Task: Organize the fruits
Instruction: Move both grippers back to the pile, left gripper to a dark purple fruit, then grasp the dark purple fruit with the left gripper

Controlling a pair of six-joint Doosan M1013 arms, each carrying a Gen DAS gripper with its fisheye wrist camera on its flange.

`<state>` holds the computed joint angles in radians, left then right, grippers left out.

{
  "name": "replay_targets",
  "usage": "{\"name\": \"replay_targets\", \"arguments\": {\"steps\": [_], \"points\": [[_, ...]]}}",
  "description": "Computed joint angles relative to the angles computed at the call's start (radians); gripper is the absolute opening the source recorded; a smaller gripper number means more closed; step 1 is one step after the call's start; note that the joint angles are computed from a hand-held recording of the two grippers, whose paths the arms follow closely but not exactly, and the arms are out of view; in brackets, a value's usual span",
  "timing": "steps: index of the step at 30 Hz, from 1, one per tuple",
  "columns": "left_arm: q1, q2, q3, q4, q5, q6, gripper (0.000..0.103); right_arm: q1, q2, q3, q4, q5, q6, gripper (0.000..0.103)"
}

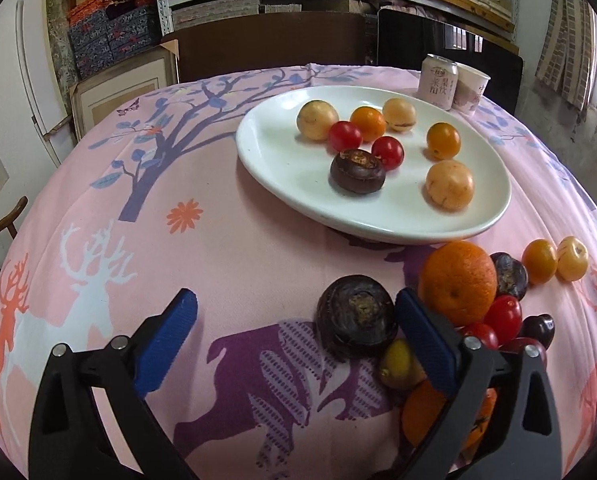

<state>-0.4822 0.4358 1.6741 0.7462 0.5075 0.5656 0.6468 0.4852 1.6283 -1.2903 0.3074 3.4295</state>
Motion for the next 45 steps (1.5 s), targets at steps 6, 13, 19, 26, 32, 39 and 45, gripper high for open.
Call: {"name": "replay_targets", "arguments": {"steps": [6,13,19,26,32,39,45], "points": [[-0.012,-0.038,0.059,0.195,0.088,-0.166,0.098,-0.006,-0.005,0.008,-0.018,-0.016,0.041,0.090],[0.003,-0.051,0.074,0.150,0.007,-0.151,0.098,-0.005,-0.008,0.014,-0.063,-0.023,0.079,0.090],[0.011,-0.049,0.072,0.104,-0.083,-0.093,0.079,-0.005,-0.008,0.013,-0.053,-0.021,0.064,0.090],[0.044,-0.039,0.055,-0.135,-0.130,0.115,0.060,-0.005,-0.007,0.011,-0.018,-0.021,0.032,0.090],[0.050,-0.033,0.042,-0.056,-0.042,0.036,0.071,-0.008,-0.004,0.005,0.040,-0.027,-0.022,0.090],[0.036,-0.038,0.058,-0.110,-0.048,0.115,0.064,-0.008,-0.006,0.008,0.031,-0.032,-0.008,0.090],[0.060,-0.037,0.057,-0.235,-0.110,0.195,0.052,-0.009,-0.005,0.008,0.034,-0.033,-0.012,0.090]]}}
